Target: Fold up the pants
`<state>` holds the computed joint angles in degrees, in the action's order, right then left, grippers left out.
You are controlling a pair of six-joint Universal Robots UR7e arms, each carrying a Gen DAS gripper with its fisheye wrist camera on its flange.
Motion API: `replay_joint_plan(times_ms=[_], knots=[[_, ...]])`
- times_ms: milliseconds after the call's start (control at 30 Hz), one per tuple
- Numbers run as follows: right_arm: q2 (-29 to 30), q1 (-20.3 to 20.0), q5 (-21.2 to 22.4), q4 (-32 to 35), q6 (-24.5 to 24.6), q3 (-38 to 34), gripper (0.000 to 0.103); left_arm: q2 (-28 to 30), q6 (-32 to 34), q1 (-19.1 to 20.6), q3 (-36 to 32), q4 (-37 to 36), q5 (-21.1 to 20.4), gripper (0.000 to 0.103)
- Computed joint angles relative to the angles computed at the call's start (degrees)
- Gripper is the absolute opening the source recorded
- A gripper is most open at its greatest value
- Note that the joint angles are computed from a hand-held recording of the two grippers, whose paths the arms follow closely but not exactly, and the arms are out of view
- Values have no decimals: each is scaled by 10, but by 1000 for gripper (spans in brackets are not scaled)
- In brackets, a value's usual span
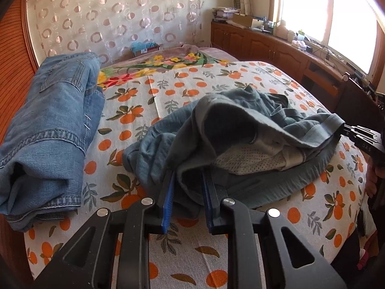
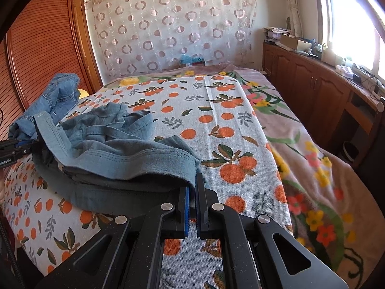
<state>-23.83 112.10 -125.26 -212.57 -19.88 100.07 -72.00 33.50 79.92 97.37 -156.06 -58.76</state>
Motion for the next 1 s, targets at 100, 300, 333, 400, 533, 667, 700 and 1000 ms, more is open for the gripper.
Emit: replay_joint_plan(times_ms=[100, 300, 333, 400, 533, 667, 700, 1000], knots=[[-1, 1, 0, 2, -2, 0, 4, -1, 8, 1, 8, -22, -2, 14], [-2, -1, 6, 1, 2, 3, 4, -35, 12, -9, 41, -64, -24, 4], [-1, -1, 5, 2, 2, 2, 4, -45, 11, -11, 48, -67, -29, 4], [-1, -1, 5, 3, 1, 1, 4, -64, 12, -17, 64, -75, -34, 4], [-2, -2, 7, 11, 2, 0, 4, -93, 7, -20, 87, -89, -46, 4], [-3, -3, 10, 18, 1, -1, 5, -104, 10, -20, 104, -106, -39, 4], [-3, -3, 10, 19, 1, -2, 5, -104, 9, -18, 106, -106, -39, 4], [-7, -2, 14, 48, -15, -5, 17, -91, -5, -6, 105, -94, -38, 4]])
